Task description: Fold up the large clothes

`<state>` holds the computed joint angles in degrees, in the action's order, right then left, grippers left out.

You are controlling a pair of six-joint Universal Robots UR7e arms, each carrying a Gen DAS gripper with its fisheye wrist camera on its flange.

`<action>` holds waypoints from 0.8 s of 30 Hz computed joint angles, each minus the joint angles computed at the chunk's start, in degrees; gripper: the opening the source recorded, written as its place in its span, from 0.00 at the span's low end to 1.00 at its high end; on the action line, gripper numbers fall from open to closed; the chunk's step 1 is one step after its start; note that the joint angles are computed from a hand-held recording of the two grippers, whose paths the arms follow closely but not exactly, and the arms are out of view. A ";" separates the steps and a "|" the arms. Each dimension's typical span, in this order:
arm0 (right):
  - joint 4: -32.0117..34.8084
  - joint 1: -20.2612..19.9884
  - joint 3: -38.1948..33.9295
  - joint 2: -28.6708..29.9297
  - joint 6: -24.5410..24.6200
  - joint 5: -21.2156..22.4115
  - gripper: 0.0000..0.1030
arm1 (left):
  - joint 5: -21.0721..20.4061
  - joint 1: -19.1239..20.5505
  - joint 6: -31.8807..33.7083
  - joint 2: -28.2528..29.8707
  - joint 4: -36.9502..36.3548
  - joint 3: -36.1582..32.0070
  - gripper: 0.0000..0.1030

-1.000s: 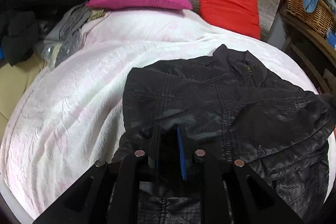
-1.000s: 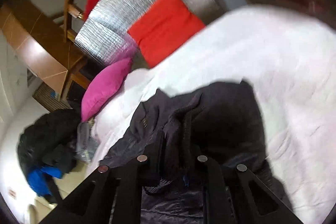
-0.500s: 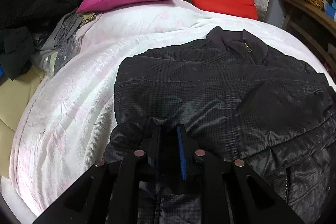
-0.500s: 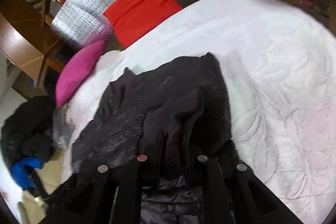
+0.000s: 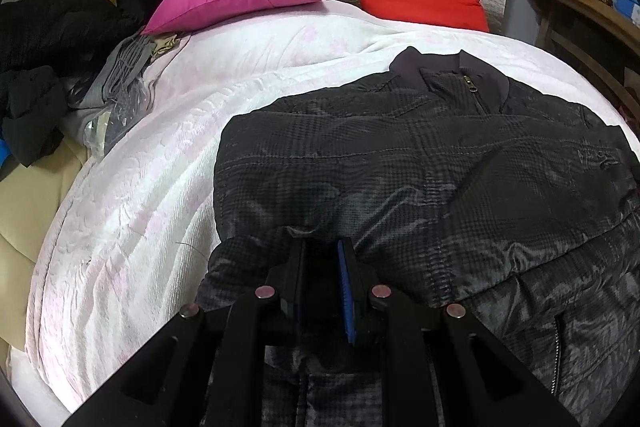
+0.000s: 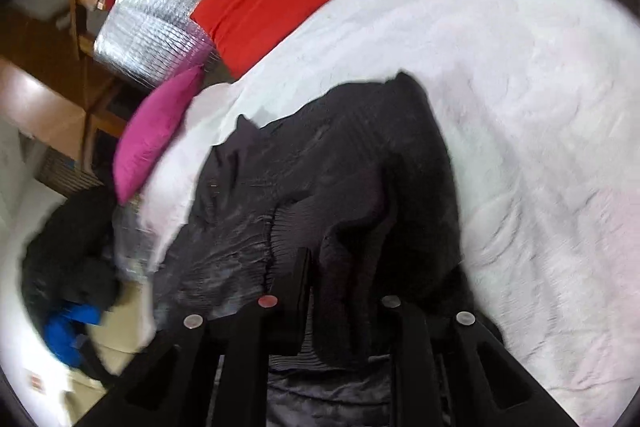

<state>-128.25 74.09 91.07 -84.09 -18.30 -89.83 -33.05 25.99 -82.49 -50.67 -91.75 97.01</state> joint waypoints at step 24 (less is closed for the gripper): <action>13.42 -3.29 -5.57 0.47 3.87 5.89 0.32 | 1.87 -0.92 0.68 -6.07 -5.16 4.60 0.78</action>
<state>-114.83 70.80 85.50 -83.62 -14.43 -83.94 -31.18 25.07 -81.81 -56.74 -96.91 101.62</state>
